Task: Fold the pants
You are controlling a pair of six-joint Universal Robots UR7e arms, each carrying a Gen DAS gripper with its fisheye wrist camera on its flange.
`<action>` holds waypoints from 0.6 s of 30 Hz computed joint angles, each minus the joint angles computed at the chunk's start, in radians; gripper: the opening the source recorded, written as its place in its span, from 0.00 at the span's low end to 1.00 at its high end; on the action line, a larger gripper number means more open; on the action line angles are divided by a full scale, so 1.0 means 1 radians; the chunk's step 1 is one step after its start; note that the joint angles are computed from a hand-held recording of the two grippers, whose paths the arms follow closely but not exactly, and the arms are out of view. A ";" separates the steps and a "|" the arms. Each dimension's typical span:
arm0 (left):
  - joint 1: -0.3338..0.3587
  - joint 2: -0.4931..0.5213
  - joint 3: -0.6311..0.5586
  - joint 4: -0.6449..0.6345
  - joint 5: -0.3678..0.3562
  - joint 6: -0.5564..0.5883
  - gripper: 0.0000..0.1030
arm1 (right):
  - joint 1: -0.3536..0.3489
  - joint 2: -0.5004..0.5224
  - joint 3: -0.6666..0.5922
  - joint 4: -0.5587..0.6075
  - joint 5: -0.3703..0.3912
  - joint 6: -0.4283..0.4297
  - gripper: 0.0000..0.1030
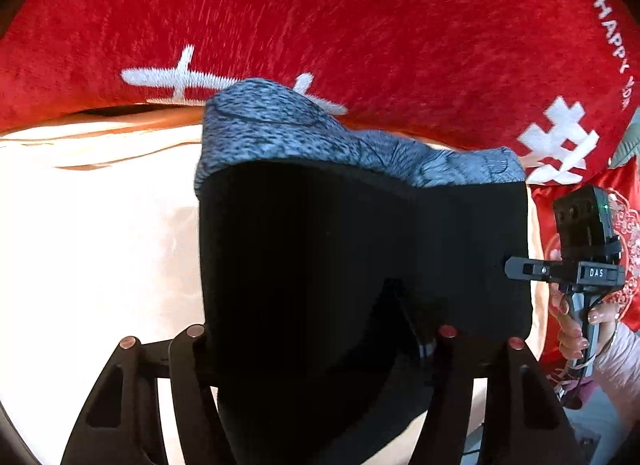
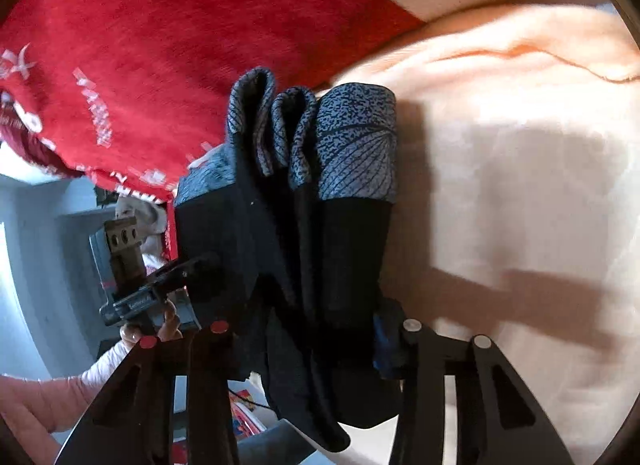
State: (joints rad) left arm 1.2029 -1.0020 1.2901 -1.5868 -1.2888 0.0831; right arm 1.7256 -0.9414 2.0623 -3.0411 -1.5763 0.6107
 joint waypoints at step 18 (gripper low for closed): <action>-0.020 -0.256 0.159 0.155 0.045 -0.069 0.64 | 0.204 0.061 0.152 -0.304 0.008 0.279 0.44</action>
State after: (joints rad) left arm 1.1828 -1.2585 1.4490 -1.4319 -1.2433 0.0143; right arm 1.9296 -0.8803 2.2143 -3.3451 -1.5681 0.8902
